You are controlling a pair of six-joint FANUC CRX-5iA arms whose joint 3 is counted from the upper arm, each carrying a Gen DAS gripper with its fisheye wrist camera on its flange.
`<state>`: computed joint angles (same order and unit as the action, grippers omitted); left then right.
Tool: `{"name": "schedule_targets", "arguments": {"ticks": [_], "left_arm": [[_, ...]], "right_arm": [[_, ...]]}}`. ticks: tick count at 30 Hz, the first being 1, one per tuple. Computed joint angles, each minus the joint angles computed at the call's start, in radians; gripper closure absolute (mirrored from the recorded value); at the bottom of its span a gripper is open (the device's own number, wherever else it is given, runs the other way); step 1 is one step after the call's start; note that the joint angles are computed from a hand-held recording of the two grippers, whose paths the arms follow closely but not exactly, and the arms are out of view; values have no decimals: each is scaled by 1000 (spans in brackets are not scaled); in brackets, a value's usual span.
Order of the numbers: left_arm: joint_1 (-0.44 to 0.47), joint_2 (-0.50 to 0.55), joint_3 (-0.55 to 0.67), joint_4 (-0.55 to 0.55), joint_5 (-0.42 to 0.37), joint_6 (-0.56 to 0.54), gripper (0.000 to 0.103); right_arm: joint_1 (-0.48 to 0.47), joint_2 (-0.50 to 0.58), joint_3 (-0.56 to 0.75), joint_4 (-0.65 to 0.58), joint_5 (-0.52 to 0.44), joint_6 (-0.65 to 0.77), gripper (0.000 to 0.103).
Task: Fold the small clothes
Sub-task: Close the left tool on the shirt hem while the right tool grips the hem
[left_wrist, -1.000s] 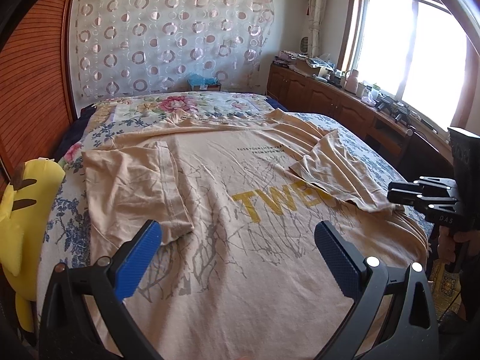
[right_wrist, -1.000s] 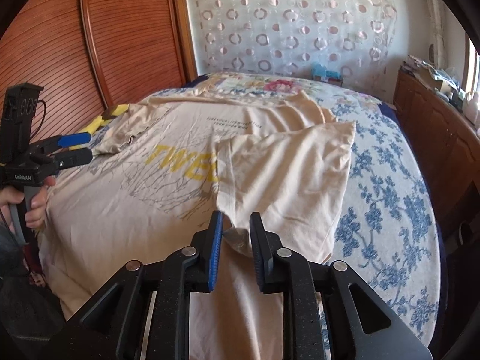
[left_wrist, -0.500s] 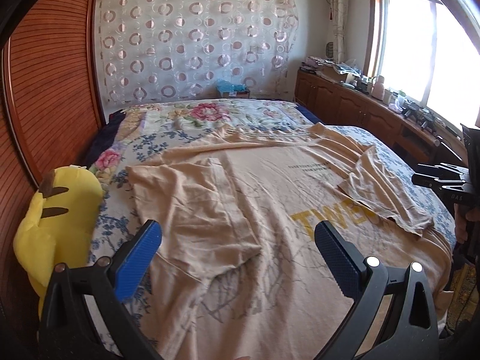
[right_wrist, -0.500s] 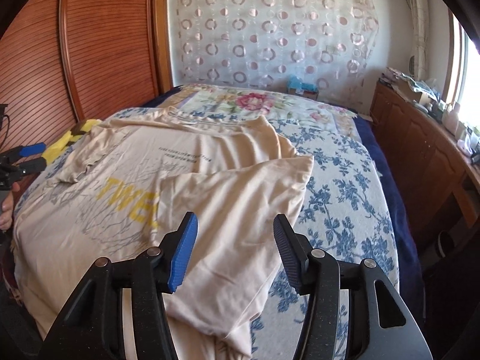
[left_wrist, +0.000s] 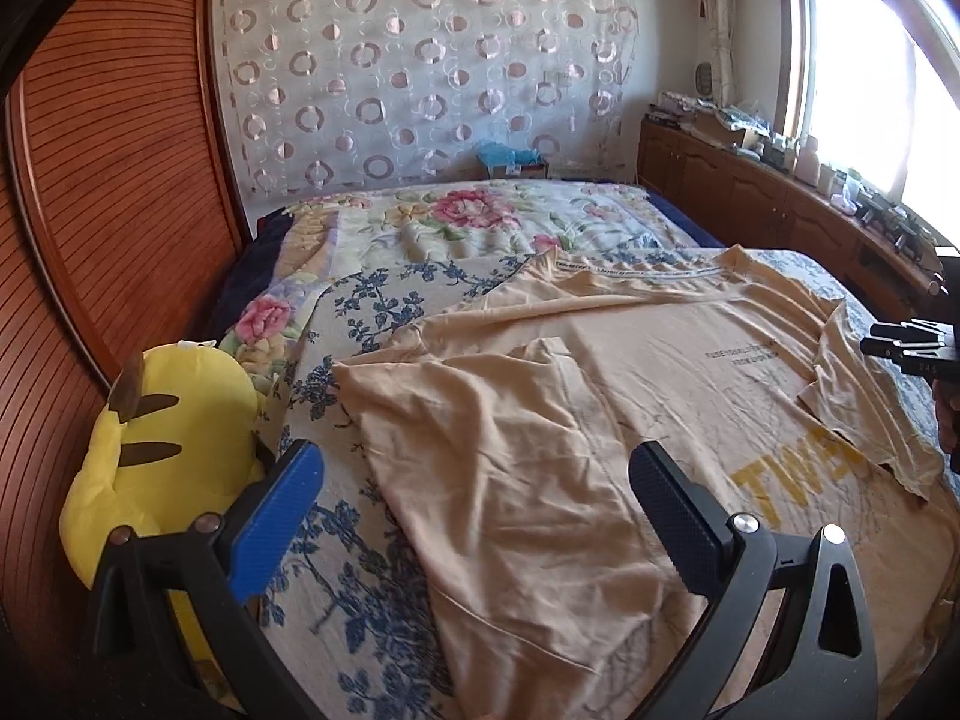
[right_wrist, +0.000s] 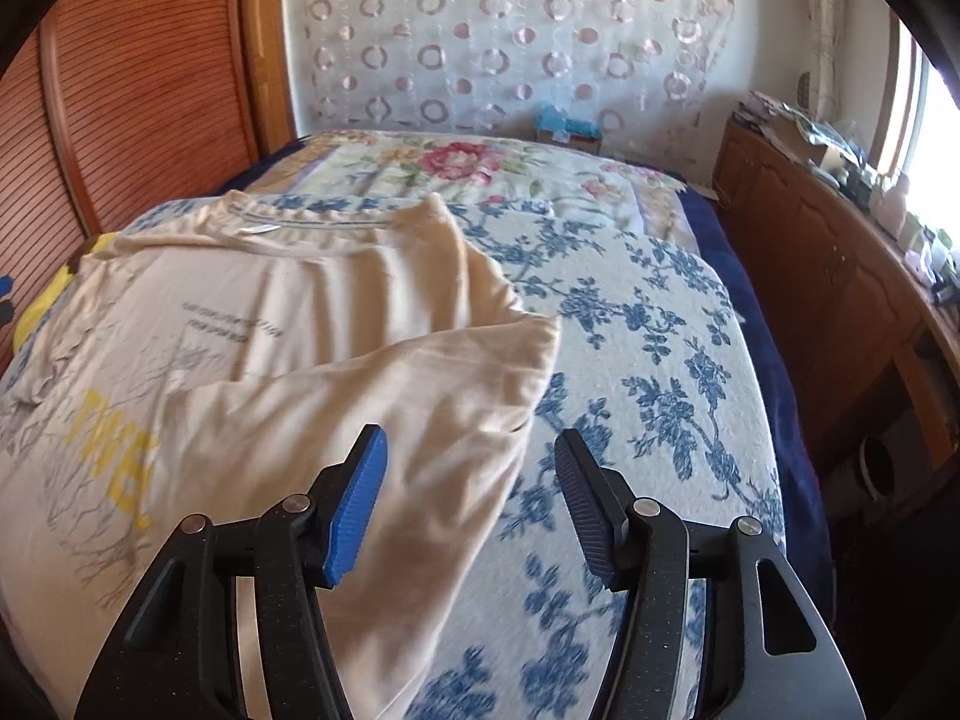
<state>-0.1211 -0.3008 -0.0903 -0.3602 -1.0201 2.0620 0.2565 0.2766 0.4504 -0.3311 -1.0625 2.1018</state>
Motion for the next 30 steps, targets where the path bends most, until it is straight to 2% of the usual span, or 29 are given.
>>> {"name": "schedule_targets", "arguments": {"ticks": [5, 15, 20, 28, 29, 30], "left_arm": [[103, 25, -22, 126, 40, -131, 1], [241, 71, -54, 273, 79, -251, 2], [279, 89, -55, 292, 77, -264, 4], [341, 106, -86, 350, 115, -248, 8], [339, 108, -84, 343, 116, -245, 10], [337, 110, -80, 335, 116, -243, 17]], "right_arm": [[-3, 89, 95, 28, -35, -45, 44], [5, 188, 232, 25, -101, -49, 40], [3, 196, 246, 19, -110, -54, 39], [8, 194, 236, 28, -94, -53, 39], [10, 193, 233, 29, -93, -55, 39], [10, 192, 232, 28, -93, -55, 39]]}}
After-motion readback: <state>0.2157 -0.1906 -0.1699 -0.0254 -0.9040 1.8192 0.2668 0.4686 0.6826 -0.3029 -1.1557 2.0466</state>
